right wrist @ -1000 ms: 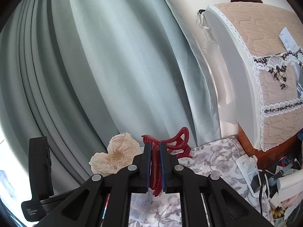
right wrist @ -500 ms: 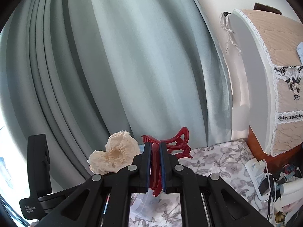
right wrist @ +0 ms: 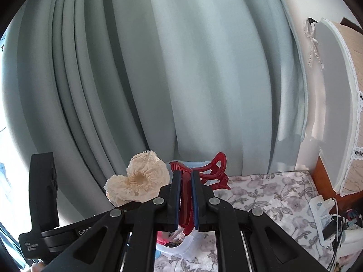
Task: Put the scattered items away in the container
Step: 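Lift and carry the scrunchie and claw clip in both tools over the container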
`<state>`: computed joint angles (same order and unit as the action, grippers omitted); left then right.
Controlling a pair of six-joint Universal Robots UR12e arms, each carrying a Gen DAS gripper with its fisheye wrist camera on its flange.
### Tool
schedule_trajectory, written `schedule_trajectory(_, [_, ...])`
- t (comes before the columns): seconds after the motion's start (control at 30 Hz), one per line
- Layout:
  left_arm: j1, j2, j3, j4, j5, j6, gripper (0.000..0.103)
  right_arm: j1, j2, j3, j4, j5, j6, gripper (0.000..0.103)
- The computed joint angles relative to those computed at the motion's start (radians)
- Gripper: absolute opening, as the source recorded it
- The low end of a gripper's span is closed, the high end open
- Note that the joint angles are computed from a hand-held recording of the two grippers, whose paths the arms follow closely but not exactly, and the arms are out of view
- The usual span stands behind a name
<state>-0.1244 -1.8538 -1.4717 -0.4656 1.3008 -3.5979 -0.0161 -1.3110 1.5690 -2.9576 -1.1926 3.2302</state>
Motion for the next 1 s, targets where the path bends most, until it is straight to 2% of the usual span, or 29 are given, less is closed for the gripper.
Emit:
schedule_trajectory(0.27, [0.035, 0.01, -0.036, 0.003, -0.008, -0.049, 0.019, 0.034, 0.032, -0.029, 0.049, -0.005, -0.05, 0.01])
schedule_trajectory(0.67, [0.067, 0.011, -0.066, -0.02, -0.016, -0.081, 0.019, 0.059, 0.077, -0.064, 0.133, -0.023, -0.083, 0.01])
schedule_trajectory(1.0, [0.084, -0.005, -0.058, -0.077, -0.029, -0.092, 0.019, 0.075, 0.093, -0.083, 0.22, -0.038, -0.093, 0.01])
